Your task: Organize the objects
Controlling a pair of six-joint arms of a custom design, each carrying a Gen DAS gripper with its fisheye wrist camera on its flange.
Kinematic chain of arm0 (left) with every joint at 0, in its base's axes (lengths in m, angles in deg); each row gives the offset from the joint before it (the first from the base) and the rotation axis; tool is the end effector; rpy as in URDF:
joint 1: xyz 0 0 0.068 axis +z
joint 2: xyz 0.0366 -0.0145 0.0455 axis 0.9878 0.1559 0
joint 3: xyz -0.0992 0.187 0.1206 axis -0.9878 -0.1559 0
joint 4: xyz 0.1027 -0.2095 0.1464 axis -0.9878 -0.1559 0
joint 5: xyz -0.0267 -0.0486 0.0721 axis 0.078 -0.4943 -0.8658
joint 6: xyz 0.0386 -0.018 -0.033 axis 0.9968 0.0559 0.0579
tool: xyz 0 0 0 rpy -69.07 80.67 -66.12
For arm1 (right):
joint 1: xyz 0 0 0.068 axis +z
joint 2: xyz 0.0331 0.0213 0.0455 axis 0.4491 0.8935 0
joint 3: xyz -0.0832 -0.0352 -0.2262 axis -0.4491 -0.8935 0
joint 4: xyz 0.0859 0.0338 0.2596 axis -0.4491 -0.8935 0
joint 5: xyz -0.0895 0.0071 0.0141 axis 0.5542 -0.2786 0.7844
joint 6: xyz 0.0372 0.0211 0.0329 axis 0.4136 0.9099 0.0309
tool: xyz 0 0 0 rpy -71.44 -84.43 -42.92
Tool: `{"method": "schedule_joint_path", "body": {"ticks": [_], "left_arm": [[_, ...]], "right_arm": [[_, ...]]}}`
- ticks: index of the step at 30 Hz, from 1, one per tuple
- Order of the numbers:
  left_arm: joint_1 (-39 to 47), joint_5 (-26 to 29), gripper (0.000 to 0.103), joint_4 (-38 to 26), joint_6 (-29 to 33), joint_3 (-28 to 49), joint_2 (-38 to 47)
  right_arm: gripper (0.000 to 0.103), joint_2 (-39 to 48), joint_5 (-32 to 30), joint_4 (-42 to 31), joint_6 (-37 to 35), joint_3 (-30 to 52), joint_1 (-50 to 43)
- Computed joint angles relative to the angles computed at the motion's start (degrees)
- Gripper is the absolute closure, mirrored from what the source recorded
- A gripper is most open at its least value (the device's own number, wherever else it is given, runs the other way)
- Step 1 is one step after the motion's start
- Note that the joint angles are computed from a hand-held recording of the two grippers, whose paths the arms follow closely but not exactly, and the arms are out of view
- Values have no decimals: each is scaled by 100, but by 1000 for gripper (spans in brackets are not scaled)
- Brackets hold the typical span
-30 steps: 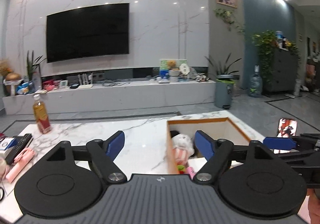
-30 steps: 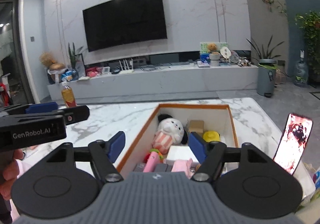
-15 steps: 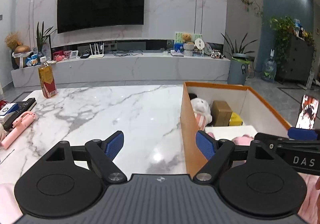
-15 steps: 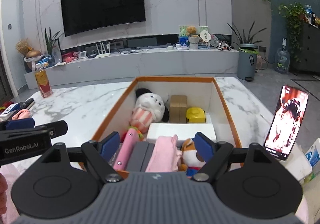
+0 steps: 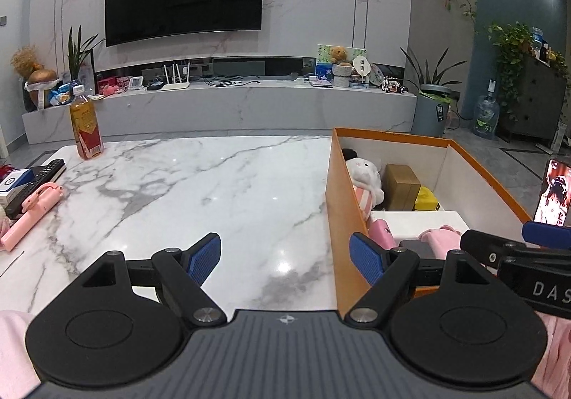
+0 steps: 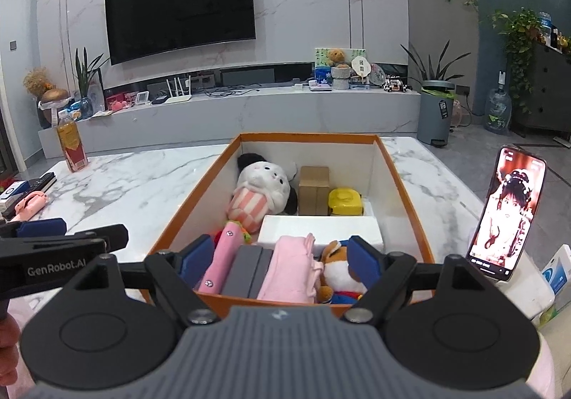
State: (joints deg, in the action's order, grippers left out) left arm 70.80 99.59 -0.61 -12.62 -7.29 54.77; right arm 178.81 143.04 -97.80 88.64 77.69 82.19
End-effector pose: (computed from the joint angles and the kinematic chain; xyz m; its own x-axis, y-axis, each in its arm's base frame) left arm 0.3210 -0.0681 0.1599 -0.4654 0.2285 -0.8551 0.4764 0.8789 -0.0245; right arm 0.2324 0.2862 0.1514 -0.4410 0.1752 -0.8802 0.2754 0.9599 0.0531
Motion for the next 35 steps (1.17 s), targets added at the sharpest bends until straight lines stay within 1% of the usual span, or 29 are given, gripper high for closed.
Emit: {"method": "schedule_joint_path", "body": {"ticks": [8, 14, 35], "left_arm": [[20, -50, 9, -263, 0, -78, -375], [32, -31, 9, -280, -36, -207, -637], [107, -54, 9, -466, 0, -294, -836]], "right_arm": [[20, -67, 67, -159, 256, 6, 161], [20, -118, 142, -260, 313, 23, 261], [20, -49, 144, -455, 382, 185, 472]]}}
